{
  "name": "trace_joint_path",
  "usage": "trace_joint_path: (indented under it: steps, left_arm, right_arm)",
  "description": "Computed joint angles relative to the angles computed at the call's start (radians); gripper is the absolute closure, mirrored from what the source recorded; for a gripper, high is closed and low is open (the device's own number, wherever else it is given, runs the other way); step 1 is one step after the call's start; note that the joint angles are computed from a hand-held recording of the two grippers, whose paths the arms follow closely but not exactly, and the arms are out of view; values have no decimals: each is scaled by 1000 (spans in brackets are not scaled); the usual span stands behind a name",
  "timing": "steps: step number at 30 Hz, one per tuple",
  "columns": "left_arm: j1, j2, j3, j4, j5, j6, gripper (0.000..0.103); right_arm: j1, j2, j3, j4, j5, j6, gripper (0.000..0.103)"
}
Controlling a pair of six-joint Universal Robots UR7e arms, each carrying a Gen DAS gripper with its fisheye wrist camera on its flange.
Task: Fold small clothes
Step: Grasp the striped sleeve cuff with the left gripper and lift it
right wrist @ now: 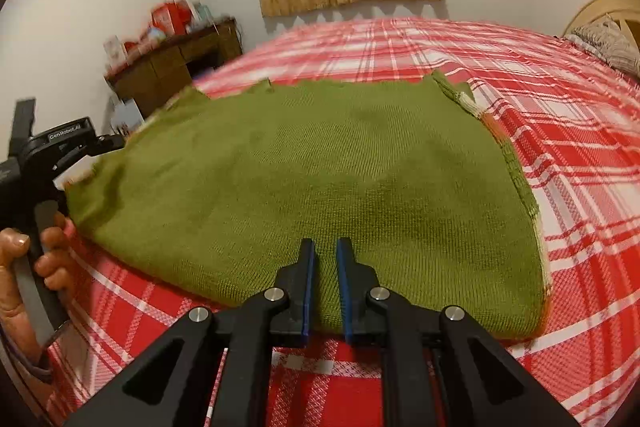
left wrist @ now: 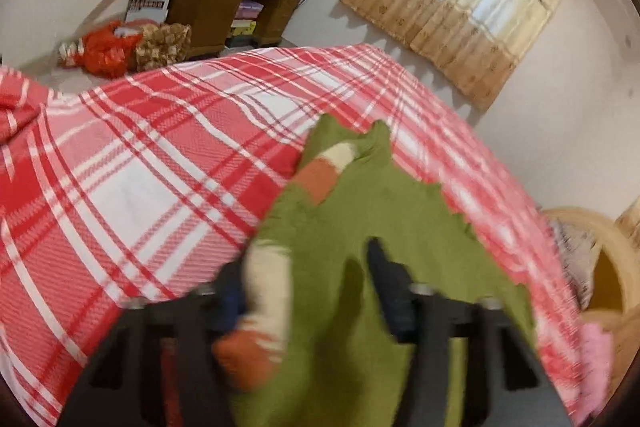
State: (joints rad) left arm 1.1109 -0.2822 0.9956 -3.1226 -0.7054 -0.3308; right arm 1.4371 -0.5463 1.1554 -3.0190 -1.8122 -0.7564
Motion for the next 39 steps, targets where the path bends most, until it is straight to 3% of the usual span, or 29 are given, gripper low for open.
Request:
trace_joint_path:
  steps: [1, 7, 9, 11, 13, 15, 17, 23, 28, 30, 34, 39]
  left_arm:
    - [0, -6, 21, -6, 4, 10, 66]
    - [0, -20, 70, -69, -8, 25, 62]
    - [0, -16, 59, -62, -9, 36, 55]
    - [1, -9, 39, -48, -8, 48, 55]
    - [1, 1, 16, -28, -7, 70, 60]
    - [-3, 10, -1, -31, 1, 91, 74]
    - [-10, 20, -21, -35, 9, 116, 76]
    - [-55, 87, -114, -126, 23, 402, 78]
    - [-82, 124, -153, -97, -59, 593, 83]
    - [-81, 131, -157, -54, -73, 608, 92]
    - [-61, 127, -140, 27, -100, 534, 93]
    - [-57, 119, -138, 52, -124, 524, 93]
  right_arm:
    - [15, 10, -16, 4, -23, -20, 92]
    - [57, 47, -68, 93, 108, -7, 92]
    - [62, 85, -97, 109, 95, -32, 92]
    - [54, 123, -129, 136, 65, -27, 92]
    - [48, 106, -118, 149, 93, -10, 92]
    - [32, 94, -121, 191, 143, 25, 92]
    - [20, 86, -122, 222, 181, 58, 92]
    - [8, 88, -136, 256, 236, 97, 92]
    - [-11, 79, -142, 297, 298, 139, 92]
    - [-19, 78, -152, 321, 327, 161, 91]
    - [-24, 80, -159, 334, 345, 174, 91]
    - [-24, 84, -167, 343, 351, 181, 91]
